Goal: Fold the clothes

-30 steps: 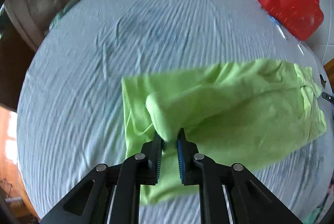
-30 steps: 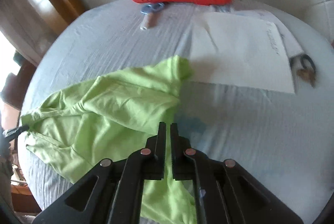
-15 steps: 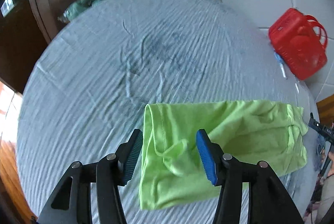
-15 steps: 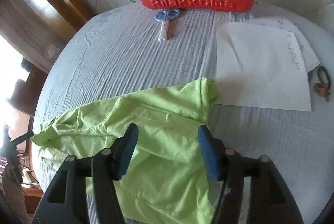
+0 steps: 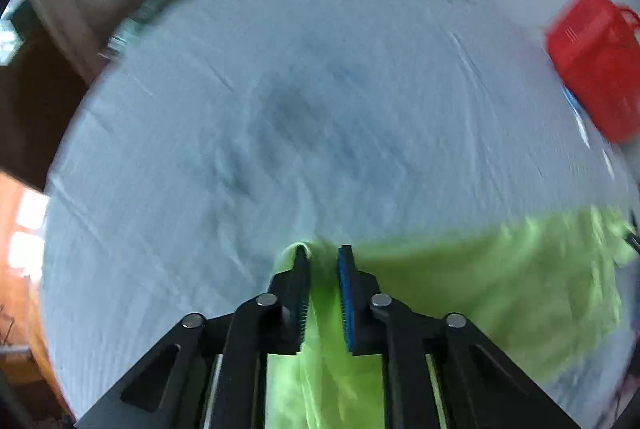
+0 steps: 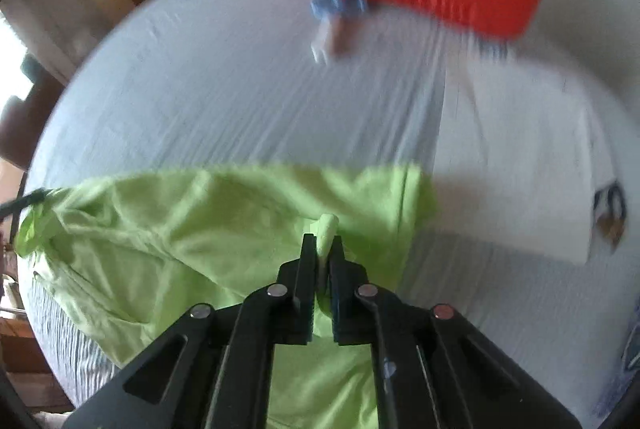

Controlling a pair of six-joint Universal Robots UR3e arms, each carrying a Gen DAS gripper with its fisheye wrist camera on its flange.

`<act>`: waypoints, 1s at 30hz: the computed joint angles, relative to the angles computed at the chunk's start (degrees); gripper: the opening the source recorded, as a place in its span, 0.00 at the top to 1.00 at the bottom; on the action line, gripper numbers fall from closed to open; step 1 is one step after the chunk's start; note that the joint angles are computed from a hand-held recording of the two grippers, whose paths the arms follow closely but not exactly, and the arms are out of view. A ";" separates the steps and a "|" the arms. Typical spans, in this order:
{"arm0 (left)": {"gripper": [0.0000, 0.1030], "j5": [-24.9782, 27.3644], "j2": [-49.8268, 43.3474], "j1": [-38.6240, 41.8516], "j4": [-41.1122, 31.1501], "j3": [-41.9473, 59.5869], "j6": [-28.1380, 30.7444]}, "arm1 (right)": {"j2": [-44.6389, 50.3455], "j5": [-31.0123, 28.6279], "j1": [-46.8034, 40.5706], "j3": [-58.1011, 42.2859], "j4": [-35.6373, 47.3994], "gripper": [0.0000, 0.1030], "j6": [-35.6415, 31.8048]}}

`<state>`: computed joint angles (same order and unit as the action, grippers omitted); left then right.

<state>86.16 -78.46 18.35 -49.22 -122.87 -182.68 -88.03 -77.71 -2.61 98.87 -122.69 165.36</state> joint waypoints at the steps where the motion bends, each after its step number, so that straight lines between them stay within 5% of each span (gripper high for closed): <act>1: 0.89 0.38 -0.38 0.96 0.63 0.50 -0.11 | -3.21 2.44 -1.33 2.24 -1.04 0.94 -1.78; 5: 0.88 3.03 0.38 3.50 2.23 0.40 1.26 | -21.90 17.04 -11.32 13.03 8.49 0.94 -20.71; 7: 0.88 -0.26 3.52 6.88 -0.72 -0.28 3.06 | -28.21 15.49 -14.40 15.03 19.82 0.94 -27.93; 10: 0.87 -5.69 9.28 11.02 -6.57 -1.26 5.27 | -34.19 7.55 -16.74 20.66 24.85 0.94 -30.20; 14: 0.73 -9.49 16.13 9.49 -13.81 -1.73 6.49 | -40.62 10.77 -27.06 23.08 31.63 0.94 -31.89; 17: 0.54 -9.44 19.81 6.64 -16.10 -3.69 5.67 | -38.41 15.06 -26.88 20.35 30.57 0.93 -27.07; 19: 0.51 -9.59 21.01 5.60 -16.35 -5.54 4.76 | -33.84 16.55 -22.86 18.44 26.14 0.88 -21.28; 22: 0.50 -9.16 22.19 3.70 -16.86 -8.33 2.94 | -24.81 16.94 -16.02 15.78 17.79 0.51 -12.49; 23: 0.50 -8.57 21.80 2.55 -16.10 -9.21 2.27 | -21.41 16.88 -13.86 14.63 15.02 0.31 -9.69; 24: 0.50 -8.05 20.92 1.71 -14.81 -10.00 1.91 | -18.35 16.39 -11.81 13.68 12.32 0.23 -7.15; 30: 0.50 -1.05 14.41 -6.02 -6.27 -10.70 -2.92 | -3.40 10.49 -2.05 8.04 1.18 0.19 2.37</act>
